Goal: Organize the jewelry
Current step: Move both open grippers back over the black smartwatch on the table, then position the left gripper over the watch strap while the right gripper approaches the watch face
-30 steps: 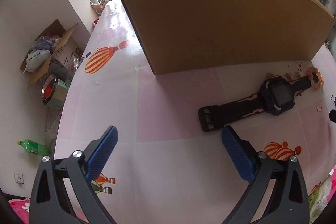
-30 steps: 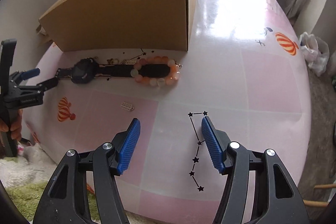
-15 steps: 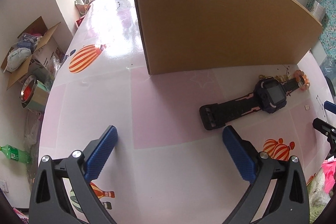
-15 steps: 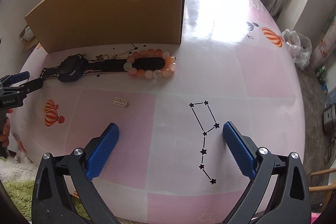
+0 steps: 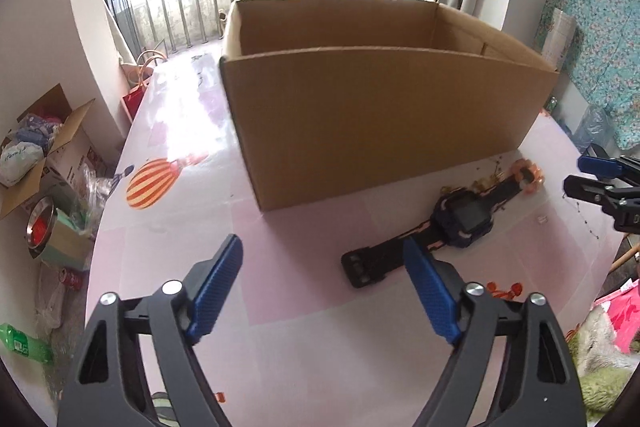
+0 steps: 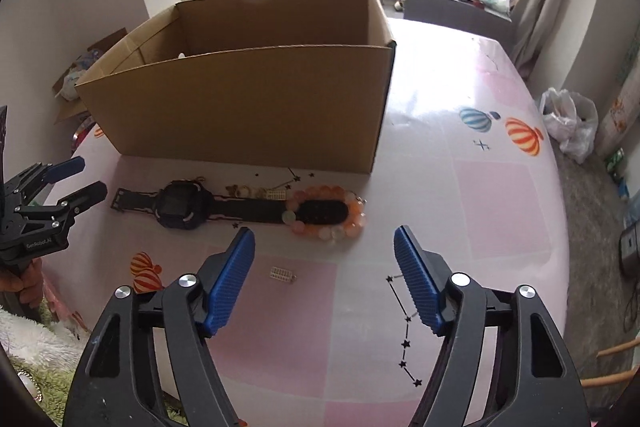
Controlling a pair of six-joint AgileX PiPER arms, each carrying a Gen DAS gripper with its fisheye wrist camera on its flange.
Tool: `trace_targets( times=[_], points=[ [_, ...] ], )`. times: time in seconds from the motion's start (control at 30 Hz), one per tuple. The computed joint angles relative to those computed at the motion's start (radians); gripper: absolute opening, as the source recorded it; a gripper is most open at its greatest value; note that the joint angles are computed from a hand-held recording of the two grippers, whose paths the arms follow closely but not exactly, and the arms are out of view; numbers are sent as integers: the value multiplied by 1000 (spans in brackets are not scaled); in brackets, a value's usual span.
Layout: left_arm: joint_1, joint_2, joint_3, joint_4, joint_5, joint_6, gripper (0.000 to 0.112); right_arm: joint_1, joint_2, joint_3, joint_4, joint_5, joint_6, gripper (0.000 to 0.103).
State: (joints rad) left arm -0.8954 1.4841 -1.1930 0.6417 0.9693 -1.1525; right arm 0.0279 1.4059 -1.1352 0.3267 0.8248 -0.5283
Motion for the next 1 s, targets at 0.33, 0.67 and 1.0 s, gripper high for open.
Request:
trace_targets(
  times=[0.33,0.67,1.0],
  points=[
    [57,101,-68,-137,-67,146,21,95,97,-55,-75,0,-16,30],
    [96,97,-35,-181,-119,190,21,55,164,-94,-143,-1,36,7],
    [123,78,0,-200,-152,222,21,-27,197,-128,-154,-25,94,11]
  ],
)
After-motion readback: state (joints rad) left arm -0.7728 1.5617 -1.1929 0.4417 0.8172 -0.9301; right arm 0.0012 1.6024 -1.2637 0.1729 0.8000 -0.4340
